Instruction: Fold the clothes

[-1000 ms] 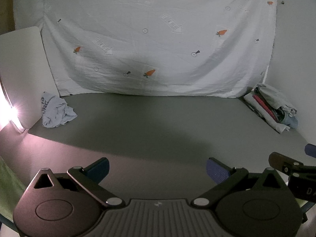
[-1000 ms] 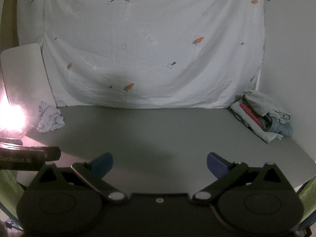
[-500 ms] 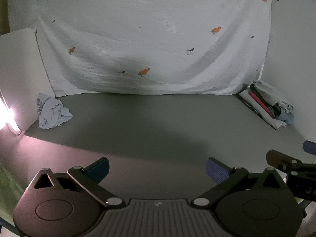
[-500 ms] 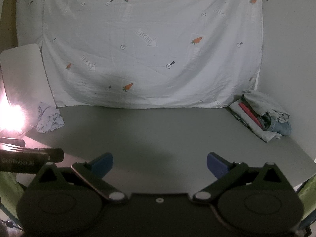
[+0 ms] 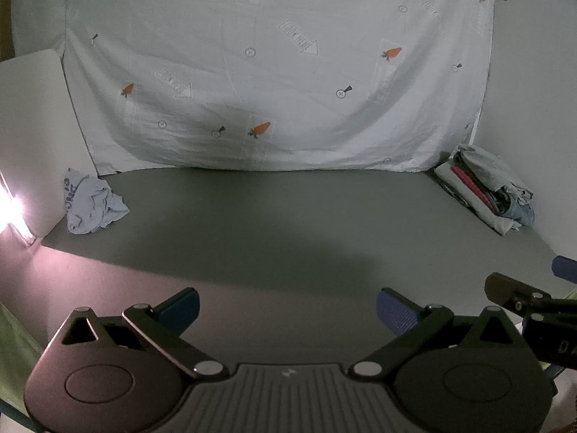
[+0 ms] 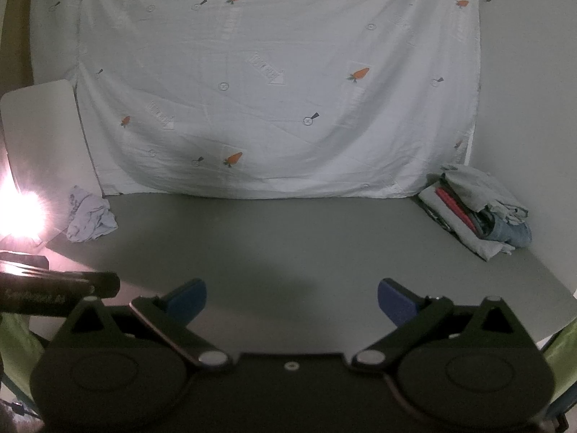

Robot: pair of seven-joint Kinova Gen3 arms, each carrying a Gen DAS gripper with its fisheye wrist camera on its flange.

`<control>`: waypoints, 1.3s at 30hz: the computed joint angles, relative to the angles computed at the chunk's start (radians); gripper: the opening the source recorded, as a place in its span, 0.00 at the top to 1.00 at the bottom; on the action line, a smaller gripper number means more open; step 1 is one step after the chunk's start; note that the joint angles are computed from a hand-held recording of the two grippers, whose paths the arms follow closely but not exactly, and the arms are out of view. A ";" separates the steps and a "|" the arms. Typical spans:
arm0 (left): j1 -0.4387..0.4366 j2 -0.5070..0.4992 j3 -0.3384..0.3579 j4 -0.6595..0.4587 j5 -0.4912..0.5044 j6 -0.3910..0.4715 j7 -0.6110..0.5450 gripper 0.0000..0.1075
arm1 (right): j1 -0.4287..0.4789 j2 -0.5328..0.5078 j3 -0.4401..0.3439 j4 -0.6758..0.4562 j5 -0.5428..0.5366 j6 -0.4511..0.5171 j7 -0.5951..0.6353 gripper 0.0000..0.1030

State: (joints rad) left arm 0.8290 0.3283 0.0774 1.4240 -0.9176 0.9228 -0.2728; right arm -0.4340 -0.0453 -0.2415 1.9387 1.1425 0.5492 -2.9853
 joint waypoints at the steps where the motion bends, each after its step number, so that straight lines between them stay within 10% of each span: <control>1: 0.002 0.003 0.001 -0.005 0.000 0.003 0.000 0.04 | 0.001 0.001 0.001 -0.001 -0.001 0.000 0.001 0.00; 20: -0.055 -0.011 0.008 0.022 0.047 -0.070 -0.062 0.04 | -0.012 0.013 -0.012 0.010 0.046 0.035 -0.059 0.00; 30: -0.081 0.123 -0.029 -0.173 0.168 -0.071 -0.212 0.04 | 0.433 0.110 -0.323 -0.088 -0.054 -0.023 0.080 0.00; 39: -0.203 0.354 -0.029 -0.590 0.409 0.038 -0.426 0.04 | 0.801 0.460 -0.669 -0.437 -0.240 -0.028 0.446 0.05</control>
